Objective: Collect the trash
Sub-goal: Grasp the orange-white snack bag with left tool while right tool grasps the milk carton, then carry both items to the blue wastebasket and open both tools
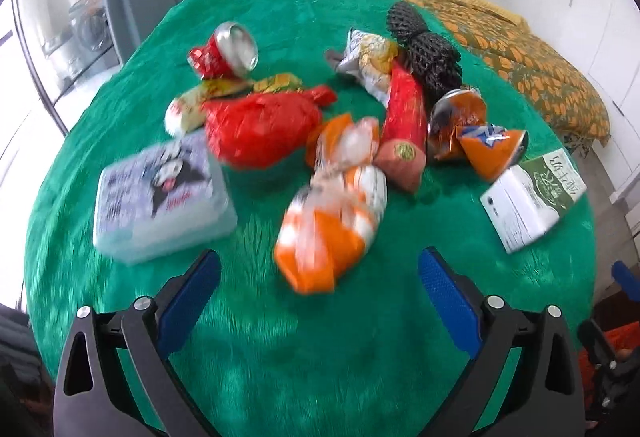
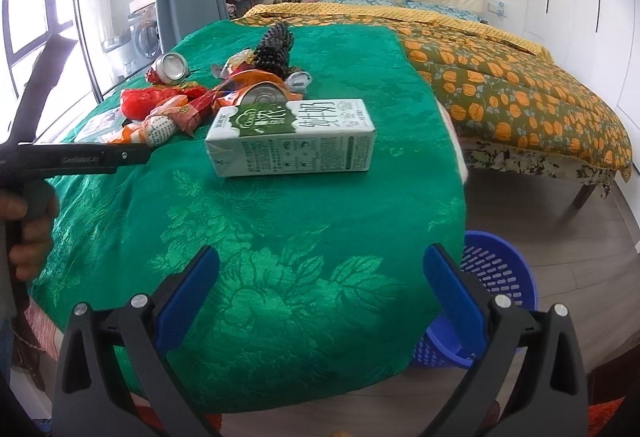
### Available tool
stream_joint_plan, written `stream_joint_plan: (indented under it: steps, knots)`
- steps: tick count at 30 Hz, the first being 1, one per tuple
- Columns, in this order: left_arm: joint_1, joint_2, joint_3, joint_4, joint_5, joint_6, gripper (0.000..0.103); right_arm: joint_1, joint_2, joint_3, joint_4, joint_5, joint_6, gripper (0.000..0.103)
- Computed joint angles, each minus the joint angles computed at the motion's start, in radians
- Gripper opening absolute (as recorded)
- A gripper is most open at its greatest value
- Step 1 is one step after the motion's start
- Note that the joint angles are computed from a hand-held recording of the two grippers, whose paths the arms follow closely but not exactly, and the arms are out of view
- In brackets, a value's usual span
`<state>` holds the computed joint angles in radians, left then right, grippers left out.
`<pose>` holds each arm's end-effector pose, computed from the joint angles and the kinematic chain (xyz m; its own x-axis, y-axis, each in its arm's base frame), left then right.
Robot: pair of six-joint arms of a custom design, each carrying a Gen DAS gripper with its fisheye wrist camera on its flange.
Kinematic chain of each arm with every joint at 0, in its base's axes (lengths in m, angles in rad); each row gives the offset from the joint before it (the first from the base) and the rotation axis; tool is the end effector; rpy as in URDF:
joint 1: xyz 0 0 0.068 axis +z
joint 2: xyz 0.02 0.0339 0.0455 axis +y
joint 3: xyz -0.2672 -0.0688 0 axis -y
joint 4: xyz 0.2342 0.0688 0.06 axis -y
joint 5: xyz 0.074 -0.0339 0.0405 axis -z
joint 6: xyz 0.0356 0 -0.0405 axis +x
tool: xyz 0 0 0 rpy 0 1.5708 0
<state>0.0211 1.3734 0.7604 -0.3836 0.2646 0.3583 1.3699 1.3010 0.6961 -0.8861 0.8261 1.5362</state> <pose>0.2527 -0.0040 0.1989 -0.7435 0.3229 -0.5857 0.4083 0.9127 -0.0152 0.0622 0.1745 0.1894 -0.6589 0.1588 -0.7353 0.1762 0.9829 0.0543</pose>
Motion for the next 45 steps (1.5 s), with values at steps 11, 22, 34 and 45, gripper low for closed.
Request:
stream_joint_plan:
  steps: [11, 22, 34, 45]
  knots:
    - [0.053, -0.011, -0.001, -0.069, 0.14, 0.044, 0.043, -0.052, -0.164, -0.075, 0.007, 0.033, -0.081, 0.098]
    - [0.201, -0.203, -0.101, -0.242, 0.208, 0.174, 0.054, -0.714, -0.354, -0.256, 0.658, -0.604, -1.067, 0.098]
    - [0.212, -0.189, -0.086, -0.229, 0.196, 0.204, 0.061, -0.37, -0.469, -0.233, 0.584, -0.714, -1.044, 0.098]
    - [0.0, -0.155, -0.062, -0.175, 0.027, 0.182, 0.061, -0.624, 0.084, 0.281, 0.224, -0.738, -1.194, 0.078]
